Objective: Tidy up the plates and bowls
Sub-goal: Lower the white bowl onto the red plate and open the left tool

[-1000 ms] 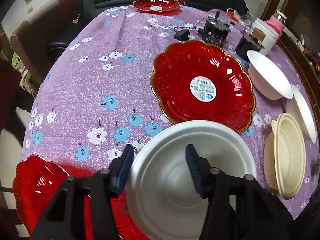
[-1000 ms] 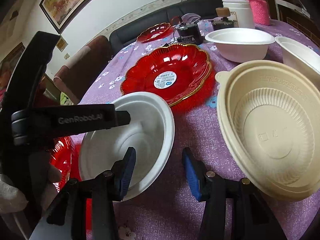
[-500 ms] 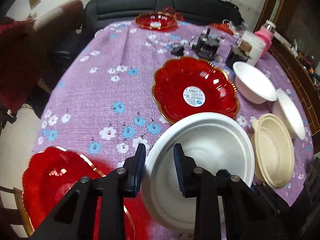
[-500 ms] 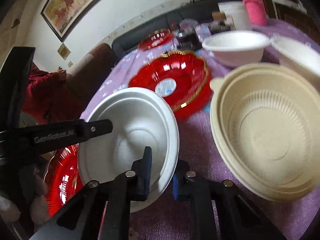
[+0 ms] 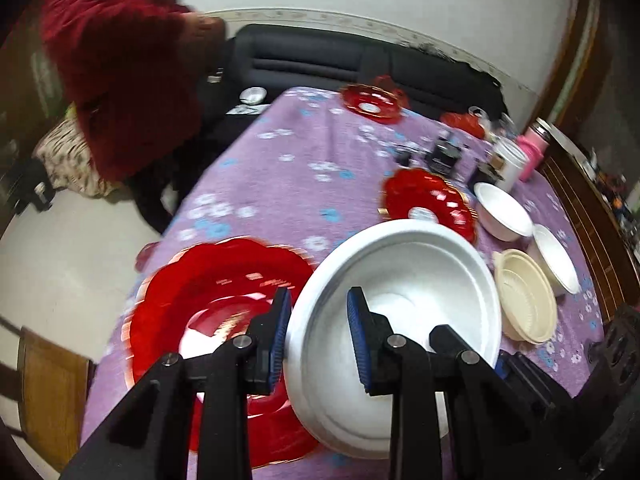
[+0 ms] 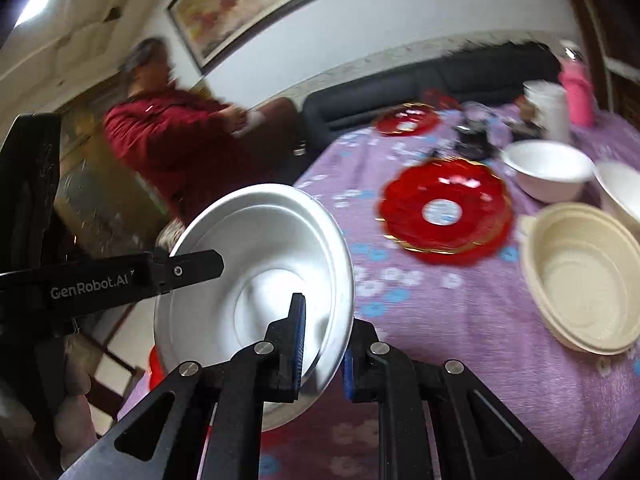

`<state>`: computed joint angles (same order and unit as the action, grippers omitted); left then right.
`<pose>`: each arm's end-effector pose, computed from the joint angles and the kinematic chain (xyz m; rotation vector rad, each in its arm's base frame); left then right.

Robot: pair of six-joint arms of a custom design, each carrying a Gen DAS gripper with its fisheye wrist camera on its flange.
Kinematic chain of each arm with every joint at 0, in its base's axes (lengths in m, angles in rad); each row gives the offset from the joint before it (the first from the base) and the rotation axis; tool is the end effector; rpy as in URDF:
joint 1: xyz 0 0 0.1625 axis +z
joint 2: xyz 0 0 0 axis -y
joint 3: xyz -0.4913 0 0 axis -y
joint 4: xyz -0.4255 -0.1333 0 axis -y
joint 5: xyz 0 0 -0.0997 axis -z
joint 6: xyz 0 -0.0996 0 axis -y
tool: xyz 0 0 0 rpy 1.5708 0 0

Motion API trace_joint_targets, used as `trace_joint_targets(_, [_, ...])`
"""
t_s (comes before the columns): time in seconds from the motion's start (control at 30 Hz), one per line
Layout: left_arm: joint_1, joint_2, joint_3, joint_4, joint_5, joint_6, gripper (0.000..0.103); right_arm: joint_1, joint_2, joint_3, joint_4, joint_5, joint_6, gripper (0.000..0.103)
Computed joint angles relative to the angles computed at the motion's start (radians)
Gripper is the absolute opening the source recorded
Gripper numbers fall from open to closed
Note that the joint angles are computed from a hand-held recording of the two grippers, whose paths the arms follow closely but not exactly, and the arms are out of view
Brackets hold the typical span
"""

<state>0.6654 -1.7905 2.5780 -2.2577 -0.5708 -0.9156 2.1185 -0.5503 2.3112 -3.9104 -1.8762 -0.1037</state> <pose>-0.0917 -0.3480 0.2769 0.0514 2.2944 -0.9190 0.3349 -0.3507 -0.0234 0.7835 -2.7257 0.9187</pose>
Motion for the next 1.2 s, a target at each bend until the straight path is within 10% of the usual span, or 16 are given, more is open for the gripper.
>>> trace_joint_targets(0.13, [0.049,-0.100,0.018,0.066,0.013,-0.047,0.028,0.042,0.040,-0.076,0.137,-0.016,0.003,0.017])
trace_joint_targets(0.5, [0.346,-0.036,0.042,-0.297,-0.078,0.174,0.029,0.064,0.134,-0.211,0.350,-0.084,0.015,0.017])
trace_joint_targets(0.7, [0.334,-0.077,0.067,-0.358,-0.067,0.197,0.053,0.068,0.144,-0.233,0.387,-0.084,0.021,0.020])
trace_joint_targets(0.93, [0.256,-0.156,0.092,-0.301,-0.019,0.144,0.057,0.086,0.131,-0.210,0.312,-0.109,0.013,0.041])
trace_joint_targets(1.2, [0.000,-0.331,0.105,0.103,0.051,-0.174,0.073,0.101,0.066,-0.123,0.189,-0.114,-0.018,0.049])
